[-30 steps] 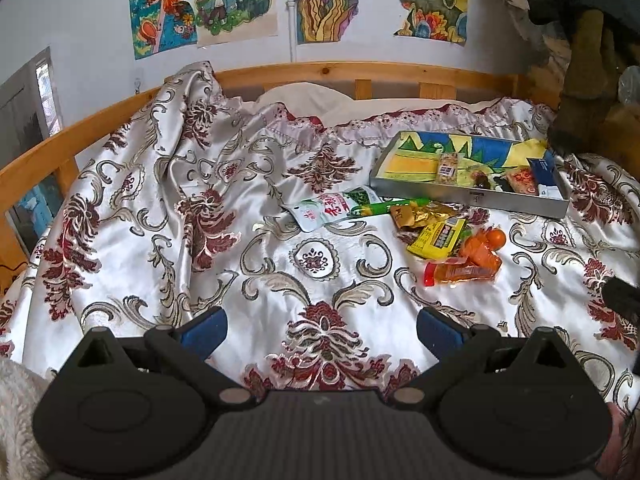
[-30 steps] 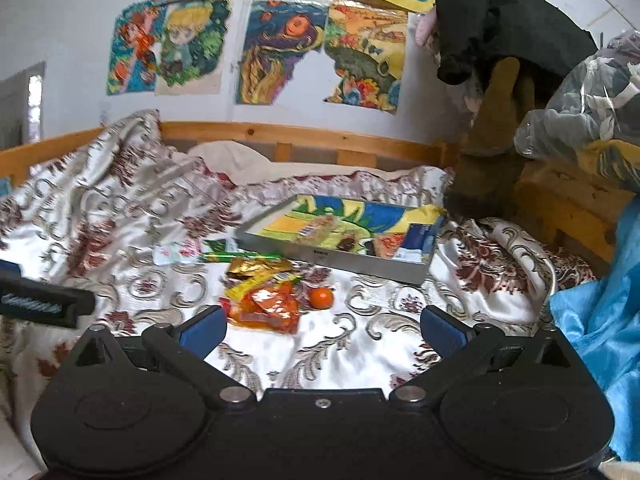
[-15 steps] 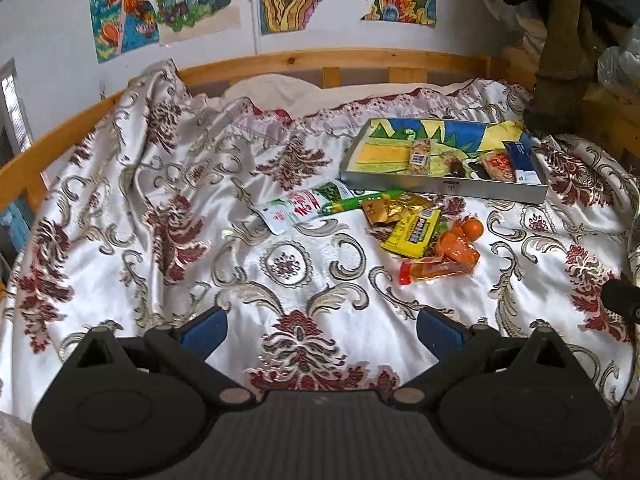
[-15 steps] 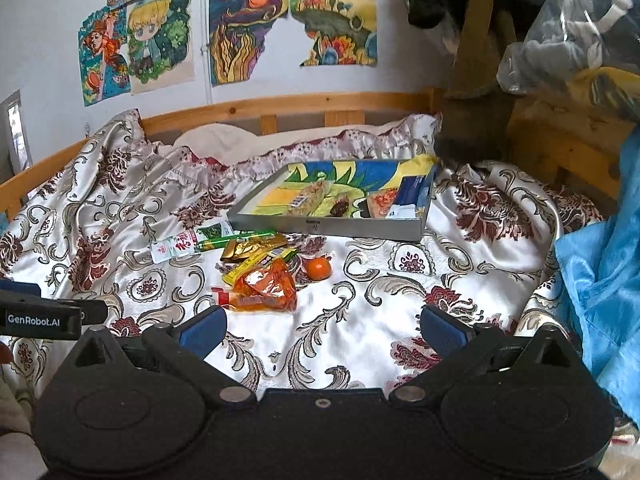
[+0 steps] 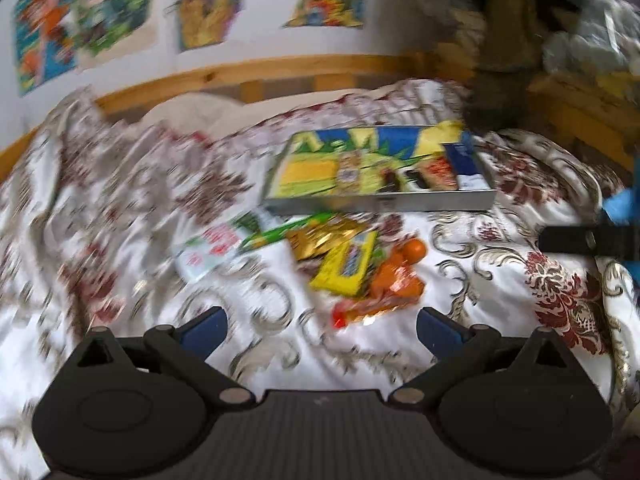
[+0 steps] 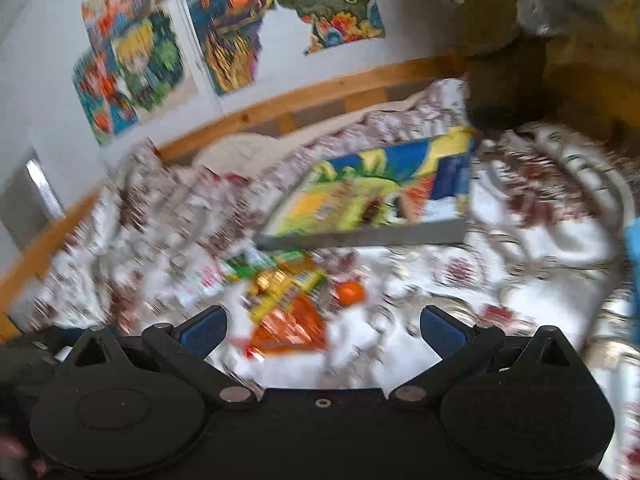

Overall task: Organize snacks
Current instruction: 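Grasp the mandarin orange with the right tool while the left tool grasps the orange wrapped snack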

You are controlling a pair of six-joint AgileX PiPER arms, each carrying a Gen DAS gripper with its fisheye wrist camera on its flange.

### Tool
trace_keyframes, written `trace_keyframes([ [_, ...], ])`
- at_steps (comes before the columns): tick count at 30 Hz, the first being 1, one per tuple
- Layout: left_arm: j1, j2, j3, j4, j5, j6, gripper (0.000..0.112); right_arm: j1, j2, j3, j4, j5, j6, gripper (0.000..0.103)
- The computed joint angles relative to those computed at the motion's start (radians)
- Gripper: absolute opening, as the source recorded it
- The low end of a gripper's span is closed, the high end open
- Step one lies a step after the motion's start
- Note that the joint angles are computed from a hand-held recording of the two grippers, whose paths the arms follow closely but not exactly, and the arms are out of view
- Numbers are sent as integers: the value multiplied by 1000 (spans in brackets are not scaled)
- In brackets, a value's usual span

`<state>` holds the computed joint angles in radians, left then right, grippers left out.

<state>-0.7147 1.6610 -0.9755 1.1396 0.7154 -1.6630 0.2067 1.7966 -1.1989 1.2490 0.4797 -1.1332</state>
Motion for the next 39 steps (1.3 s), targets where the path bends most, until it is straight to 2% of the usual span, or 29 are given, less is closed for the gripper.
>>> trace_keyframes([
  [5,58,133,-64,190,-112,-25,103,11,138,-152,2,-3,-32,102],
  [9,123,228,-104,341,-217,-99,103,28,271,-301,-81,-19,32,102],
  [12,159,278,-118,454,-280,-161,103,28,379,-423,-101,11,73,102],
  [17,200,336,-156,560,-375,-152,98,40,589,-750,-369,186,368,102],
  [20,217,375,-206,479,-403,-63,96,61,683,-890,-448,243,471,100],
  [22,228,393,-220,484,-419,-70,93,74,735,-969,-503,263,541,95],
  [23,235,400,-231,446,-435,-28,86,78,768,-1021,-520,289,566,93],
  [27,254,414,-248,326,-483,117,72,85,859,-1182,-573,351,669,82],
  [30,264,420,-258,243,-509,209,62,74,932,-1338,-595,459,759,78],
  [31,269,425,-268,168,-520,284,61,71,951,-1376,-602,483,789,78],
  [34,274,439,-299,4,-525,419,61,65,946,-1364,-592,479,806,76],
  [37,270,452,-315,66,-520,343,63,58,917,-1315,-588,448,812,76],
  [39,269,471,-341,34,-509,356,75,49,914,-1316,-583,450,829,76],
])
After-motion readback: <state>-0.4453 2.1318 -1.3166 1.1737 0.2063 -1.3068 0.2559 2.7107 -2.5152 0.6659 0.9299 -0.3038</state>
